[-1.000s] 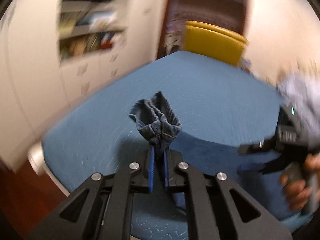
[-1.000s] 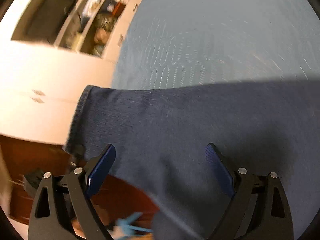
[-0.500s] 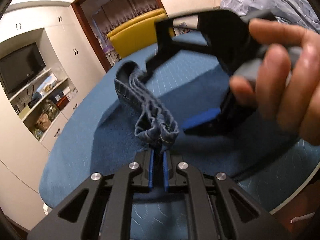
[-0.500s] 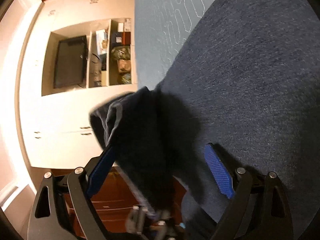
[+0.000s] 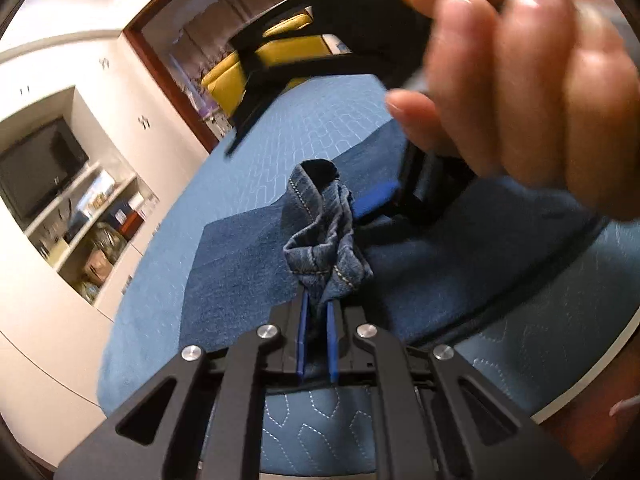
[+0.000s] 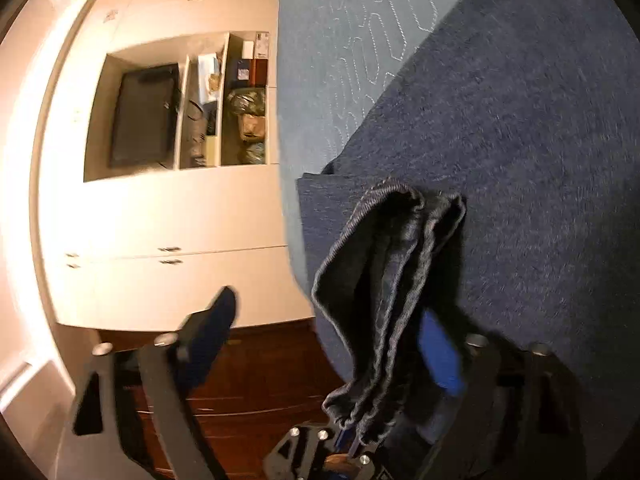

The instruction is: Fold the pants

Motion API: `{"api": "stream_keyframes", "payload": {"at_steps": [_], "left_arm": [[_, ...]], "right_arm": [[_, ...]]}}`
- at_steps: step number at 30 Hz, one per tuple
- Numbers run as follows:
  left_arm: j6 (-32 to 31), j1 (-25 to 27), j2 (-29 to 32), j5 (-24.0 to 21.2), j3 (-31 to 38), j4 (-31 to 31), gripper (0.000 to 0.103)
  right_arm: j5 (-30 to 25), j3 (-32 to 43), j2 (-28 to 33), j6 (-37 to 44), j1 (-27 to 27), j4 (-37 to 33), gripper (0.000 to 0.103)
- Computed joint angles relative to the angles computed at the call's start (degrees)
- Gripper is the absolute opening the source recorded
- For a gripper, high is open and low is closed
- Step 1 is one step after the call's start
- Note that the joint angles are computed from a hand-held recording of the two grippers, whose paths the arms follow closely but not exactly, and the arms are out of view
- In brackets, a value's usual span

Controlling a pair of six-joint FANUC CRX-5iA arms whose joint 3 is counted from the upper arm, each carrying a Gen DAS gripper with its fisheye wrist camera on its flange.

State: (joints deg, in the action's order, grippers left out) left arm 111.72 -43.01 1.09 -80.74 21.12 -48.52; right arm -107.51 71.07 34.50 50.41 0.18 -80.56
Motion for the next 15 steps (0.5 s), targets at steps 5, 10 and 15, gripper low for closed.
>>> {"api": "stream_keyframes", "payload": {"at_steps": [5,10,15], "left_arm": [[-1.66,-2.75,0.33,-0.12,-1.40,-4.89,0.017],[-4.57,-6.92,1.45,-0.83,-2.92,-12.90,0.065],[-7.62,-6.94,3.05,-1.06,-2.13,-13.78,0.061]], "right_arm": [[-5.10,11.48,4.92,-0.45,2.94,5.02,0.041],[-7.14,13.86,5.66,0.81,3.40,6.83,0.024],[-8.56,23.01,10.11,-3.42,3.76,4.80,0.020]]}}
